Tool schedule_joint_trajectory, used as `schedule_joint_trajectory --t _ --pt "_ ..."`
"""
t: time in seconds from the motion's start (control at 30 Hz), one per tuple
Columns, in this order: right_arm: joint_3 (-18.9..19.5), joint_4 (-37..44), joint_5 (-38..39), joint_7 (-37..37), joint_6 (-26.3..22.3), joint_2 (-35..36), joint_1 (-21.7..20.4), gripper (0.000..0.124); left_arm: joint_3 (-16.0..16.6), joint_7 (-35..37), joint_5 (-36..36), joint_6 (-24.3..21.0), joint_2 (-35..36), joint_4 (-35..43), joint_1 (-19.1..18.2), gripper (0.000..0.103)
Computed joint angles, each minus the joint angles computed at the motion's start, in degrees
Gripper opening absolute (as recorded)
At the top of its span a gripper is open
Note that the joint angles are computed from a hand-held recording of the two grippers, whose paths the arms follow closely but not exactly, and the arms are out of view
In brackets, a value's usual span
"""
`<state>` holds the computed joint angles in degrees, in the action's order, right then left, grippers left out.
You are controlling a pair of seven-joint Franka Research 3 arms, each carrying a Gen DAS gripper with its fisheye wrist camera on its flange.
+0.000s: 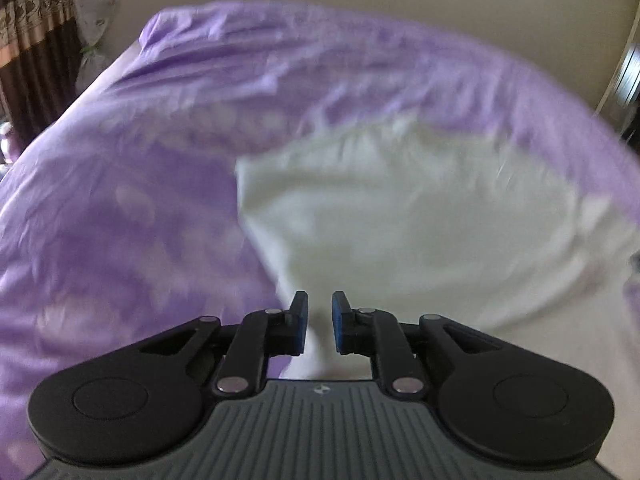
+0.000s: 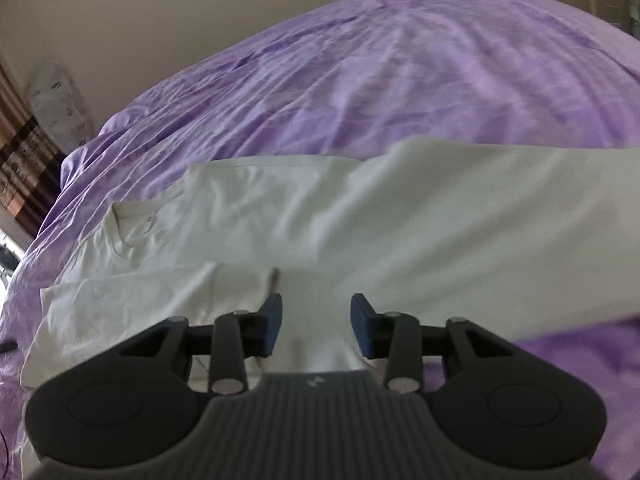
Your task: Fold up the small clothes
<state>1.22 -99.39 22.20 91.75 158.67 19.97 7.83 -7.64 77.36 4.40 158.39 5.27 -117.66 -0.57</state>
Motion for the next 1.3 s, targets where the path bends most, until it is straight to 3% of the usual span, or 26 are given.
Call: schedule_joint_trajectory --t 0.07,0.13,0.23,0.37,0.47,0.5,0.6,0.7,0.8,0.83,0.9,1.0,1.1,1.17,1.2,1.23,1.3 --pt "-0.23 -3.99 1.58 -0.11 -0.02 -3.27 -1.16 0.036 1.61 -6.17 6.86 -4.69 2.00 1.54 -1.26 0.019" --pt "-1.35 -7.81 1.74 0.82 -0.72 -6.58 -1.89 0.041 1.14 -7.34 4.94 -4.72 2.61 1.59 -0.21 0.025" --pt "-3.70 -13.01 -0.54 3.61 -0.68 -10.95 -2.85 0.043 1.13 -10.92 5.31 -5.57 1.86 2.36 -0.28 0.025" --pt "-6.10 -17.12 -0.12 6.90 1.35 -14.09 -6.34 0.053 2.83 -25.10 22.97 -7.48 0.07 3.24 -2.78 0.027" --pt "-7.96 -17.73 1.57 11.34 1.87 -14.00 -9.66 0.050 3.17 -33.55 32.97 -7.05 -1.28 2.05 -2.95 0.030" --pt "-8.62 -17.80 1.77 13.32 2.35 -13.61 -10.67 0.046 2.90 -35.73 35.28 -8.96 -1.24 2.59 -3.10 0.030" --pt "-9.83 -18.47 1.74 18.24 6.97 -12.17 -12.64 0.044 2.29 -39.09 37.84 -12.76 -0.51 3.99 -3.12 0.031" --pt "-11.19 -19.40 0.44 22.97 14.27 -10.36 -13.01 0.045 2.03 -41.86 37.50 -13.43 -0.61 3.80 -2.79 0.042" --pt "-13.25 -17.47 -3.50 26.42 14.06 -7.93 -13.09 0.045 1.46 -38.98 34.62 -14.86 -0.09 4.65 -2.66 0.042" --pt "-12.49 -16.79 -2.66 26.45 14.63 -7.04 -13.93 0.045 1.44 -39.22 35.54 -15.52 -0.01 4.87 -2.89 0.042" --pt "-7.05 -14.93 4.51 20.26 15.02 -5.42 -19.01 0.042 1.36 -40.61 37.09 -16.42 -0.09 5.00 -3.34 0.042" --pt "-4.84 -12.52 9.44 15.97 14.52 -3.01 -21.40 0.033 1.24 -41.59 35.71 -16.40 0.20 5.46 -3.34 0.042" --pt "-6.38 -11.22 9.25 16.55 14.14 -1.18 -19.78 0.027 1.28 -41.84 33.99 -16.73 0.89 6.25 -3.32 0.039" --pt "-7.91 -11.31 7.68 16.60 15.51 -1.03 -17.99 0.013 1.37 -42.06 34.07 -16.57 1.02 6.29 -3.41 0.035" --pt "-10.99 -11.59 3.88 19.16 16.22 -1.06 -15.16 0.001 1.41 -42.17 34.53 -16.68 1.07 6.33 -3.52 0.034" --pt "-15.08 -11.39 -0.79 21.68 16.14 -1.04 -11.51 0.001 1.37 -41.87 34.41 -16.92 1.18 6.49 -3.57 0.032" --pt "-19.63 -10.90 -7.86 24.16 16.38 -1.42 -7.23 0.001 1.30 -40.63 32.84 -15.98 1.05 6.29 -3.32 0.029"
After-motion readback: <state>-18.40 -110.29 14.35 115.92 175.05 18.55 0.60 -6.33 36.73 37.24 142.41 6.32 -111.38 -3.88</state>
